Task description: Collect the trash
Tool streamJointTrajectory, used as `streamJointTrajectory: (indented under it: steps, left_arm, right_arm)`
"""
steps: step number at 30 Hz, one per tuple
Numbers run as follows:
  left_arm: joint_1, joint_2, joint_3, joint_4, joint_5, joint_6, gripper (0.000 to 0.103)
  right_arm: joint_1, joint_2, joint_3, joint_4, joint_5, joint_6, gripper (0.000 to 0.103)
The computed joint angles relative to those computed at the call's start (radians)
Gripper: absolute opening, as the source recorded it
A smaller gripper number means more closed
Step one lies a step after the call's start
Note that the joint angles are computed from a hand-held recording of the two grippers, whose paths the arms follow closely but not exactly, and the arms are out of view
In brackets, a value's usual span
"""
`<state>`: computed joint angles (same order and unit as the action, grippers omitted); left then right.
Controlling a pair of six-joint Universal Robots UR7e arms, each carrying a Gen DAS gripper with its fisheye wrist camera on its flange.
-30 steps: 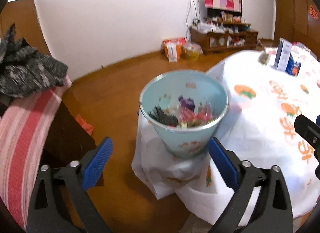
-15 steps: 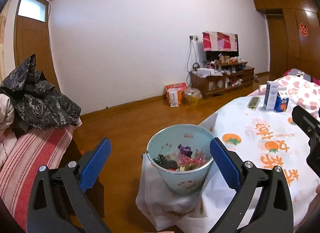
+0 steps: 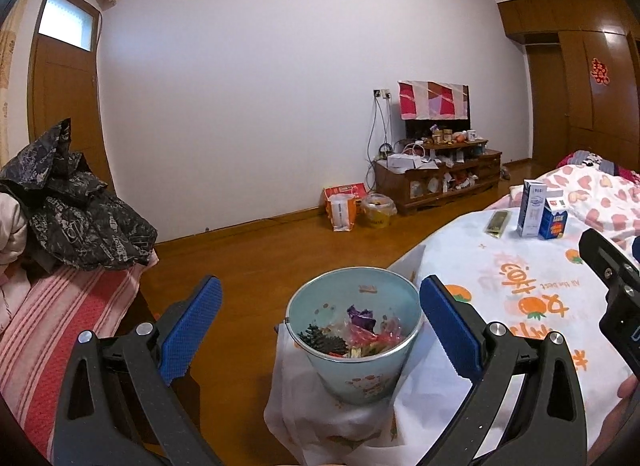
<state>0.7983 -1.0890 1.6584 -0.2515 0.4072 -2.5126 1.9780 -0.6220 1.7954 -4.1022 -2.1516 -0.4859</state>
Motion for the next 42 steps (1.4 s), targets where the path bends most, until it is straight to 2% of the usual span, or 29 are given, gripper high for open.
streamJointTrajectory:
  steps: [8,23,29,42]
  left_arm:
    - [0.007,0.011,-0.024,0.065,0.002,-0.054,0.097]
    - [0.008,0.012,-0.023,0.057,-0.003,-0.038,0.097]
    - [0.014,0.021,-0.043,0.115,0.003,-0.091,0.097]
    - [0.012,0.018,-0.031,0.085,-0.001,-0.070,0.097]
  right_arm:
    - [0.000,0.000,0.001,-0.003,-0.011,0.016,0.091]
    - [0.001,-0.001,0.000,0.006,-0.015,0.021,0.091]
    - [0.002,-0.001,-0.002,0.016,-0.020,0.022,0.091]
    - [-0.004,-0.011,0.005,0.029,-0.015,0.029,0.091]
